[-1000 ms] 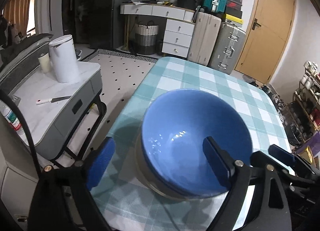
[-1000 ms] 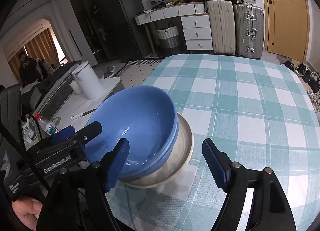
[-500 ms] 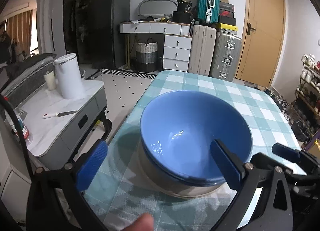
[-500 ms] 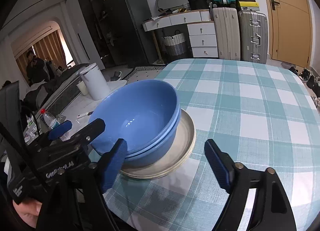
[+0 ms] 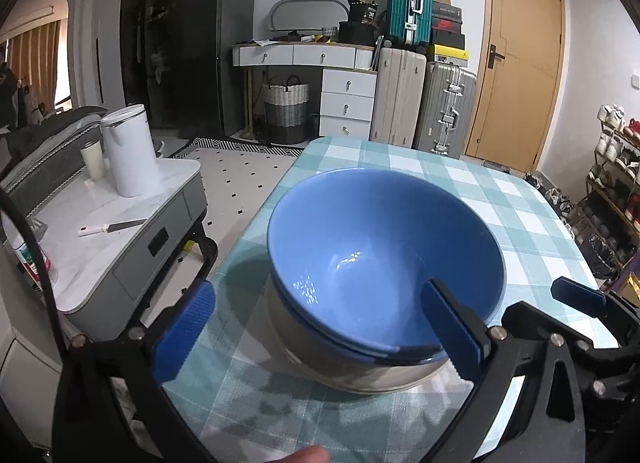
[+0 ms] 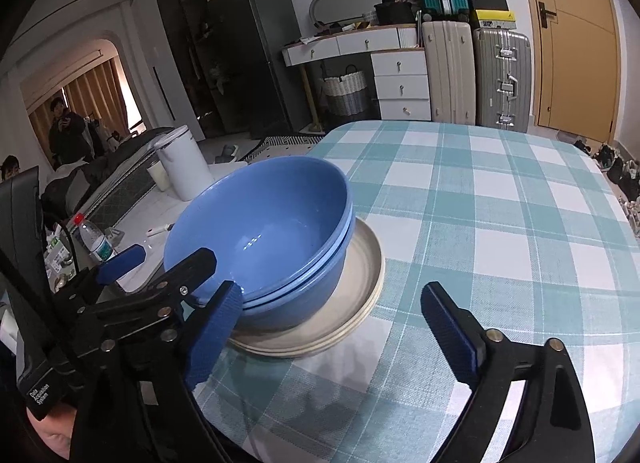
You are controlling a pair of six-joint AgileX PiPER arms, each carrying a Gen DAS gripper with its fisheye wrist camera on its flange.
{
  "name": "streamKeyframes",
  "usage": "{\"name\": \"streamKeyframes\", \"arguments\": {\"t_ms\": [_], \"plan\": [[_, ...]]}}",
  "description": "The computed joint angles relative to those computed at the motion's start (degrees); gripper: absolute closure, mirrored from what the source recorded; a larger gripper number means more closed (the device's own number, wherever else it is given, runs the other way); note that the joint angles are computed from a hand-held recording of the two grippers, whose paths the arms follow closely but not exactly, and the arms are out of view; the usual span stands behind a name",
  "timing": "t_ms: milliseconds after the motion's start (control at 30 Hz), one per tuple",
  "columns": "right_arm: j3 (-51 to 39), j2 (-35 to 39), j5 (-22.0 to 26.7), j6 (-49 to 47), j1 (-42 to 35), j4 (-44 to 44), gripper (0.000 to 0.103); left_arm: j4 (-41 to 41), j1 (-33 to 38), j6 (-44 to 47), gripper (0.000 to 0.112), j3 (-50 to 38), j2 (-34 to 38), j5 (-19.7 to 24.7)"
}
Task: Organize plates and bowls
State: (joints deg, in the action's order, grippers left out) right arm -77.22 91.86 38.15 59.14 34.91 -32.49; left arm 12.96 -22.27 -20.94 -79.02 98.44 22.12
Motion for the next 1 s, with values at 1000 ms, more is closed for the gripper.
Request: {"name": "streamKeyframes", "arguments": {"t_ms": [1000], "plan": [[0.9, -1.2, 0.1, 2.5, 0.5, -2.2, 0.006, 2.6, -1.4, -3.0, 0.009, 0.7, -0.3, 0.3]]}}
